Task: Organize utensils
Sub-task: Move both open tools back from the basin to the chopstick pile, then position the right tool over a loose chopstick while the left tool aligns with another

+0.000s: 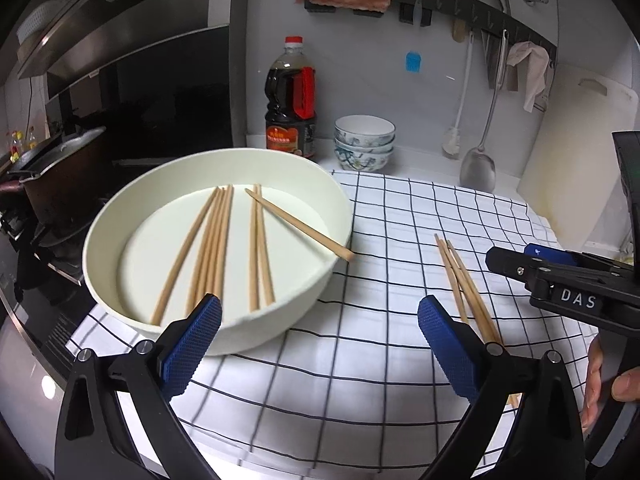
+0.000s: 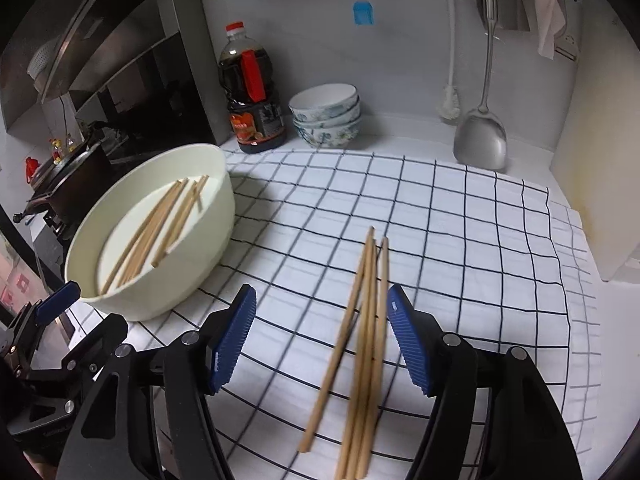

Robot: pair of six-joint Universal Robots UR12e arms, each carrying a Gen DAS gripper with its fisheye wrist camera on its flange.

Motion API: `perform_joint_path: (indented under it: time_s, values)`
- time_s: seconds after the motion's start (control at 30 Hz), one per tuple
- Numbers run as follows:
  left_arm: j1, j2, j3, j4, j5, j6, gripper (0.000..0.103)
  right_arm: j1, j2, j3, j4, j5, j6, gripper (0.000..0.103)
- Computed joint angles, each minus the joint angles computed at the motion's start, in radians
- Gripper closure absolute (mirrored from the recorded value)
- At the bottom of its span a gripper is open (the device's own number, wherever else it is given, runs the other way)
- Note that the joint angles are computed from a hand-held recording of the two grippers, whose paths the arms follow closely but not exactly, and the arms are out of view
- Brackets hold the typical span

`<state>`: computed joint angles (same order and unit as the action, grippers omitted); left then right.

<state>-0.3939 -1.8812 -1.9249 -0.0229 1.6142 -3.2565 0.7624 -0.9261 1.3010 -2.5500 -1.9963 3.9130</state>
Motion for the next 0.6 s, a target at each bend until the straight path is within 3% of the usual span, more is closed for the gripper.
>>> perform_joint_path:
  time_s: [0.1,0.23,0.6]
  values:
    - [-0.008,-0.004,0.007,-0.027,-0.006,-0.012,0.006,-0.009,-0.007,0.009,0.025,0.025,0.000,0.037]
    - [-0.020,-0.014,0.014,-0.055,-0.007,-0.011,0.006,-0.017,-0.005,-0.004,0.149,0.018,0.005,0.037]
    - [-0.064,-0.053,0.031,-0.094,0.014,0.039,0.006,-0.047,-0.014,0.024,0.270,0.078,0.063,0.037]
